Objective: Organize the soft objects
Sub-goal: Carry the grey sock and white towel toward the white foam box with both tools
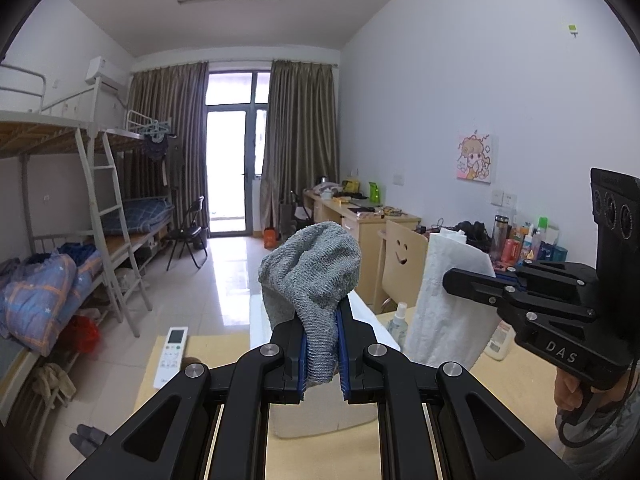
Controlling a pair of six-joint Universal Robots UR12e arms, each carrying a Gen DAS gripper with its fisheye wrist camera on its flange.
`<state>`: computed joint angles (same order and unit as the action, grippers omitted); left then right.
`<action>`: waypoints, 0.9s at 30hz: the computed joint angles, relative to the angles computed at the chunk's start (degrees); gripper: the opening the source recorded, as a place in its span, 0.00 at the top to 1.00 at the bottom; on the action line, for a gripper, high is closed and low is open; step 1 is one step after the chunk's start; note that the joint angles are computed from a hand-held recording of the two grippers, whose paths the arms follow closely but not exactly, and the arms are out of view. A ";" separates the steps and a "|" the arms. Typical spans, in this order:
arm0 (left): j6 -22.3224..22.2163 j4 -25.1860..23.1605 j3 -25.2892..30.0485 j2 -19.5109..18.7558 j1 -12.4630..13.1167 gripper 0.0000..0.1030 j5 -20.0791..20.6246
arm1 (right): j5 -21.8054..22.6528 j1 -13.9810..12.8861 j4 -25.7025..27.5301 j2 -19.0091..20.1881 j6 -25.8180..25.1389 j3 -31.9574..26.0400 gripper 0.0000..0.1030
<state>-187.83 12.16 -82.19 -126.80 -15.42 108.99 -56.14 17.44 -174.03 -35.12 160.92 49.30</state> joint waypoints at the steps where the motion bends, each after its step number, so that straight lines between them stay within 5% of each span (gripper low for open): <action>1: 0.21 -0.10 0.37 -0.16 0.05 0.88 -0.17 | -0.23 0.09 0.27 0.43 -0.09 -0.89 0.94; 17: -0.10 -4.94 6.50 -3.55 1.38 0.88 -2.16 | -0.91 0.38 7.08 5.51 0.43 -10.99 0.94; 27: -1.37 -10.08 10.61 -5.70 2.52 0.89 -6.43 | -3.78 0.33 6.66 5.29 1.61 -11.02 0.94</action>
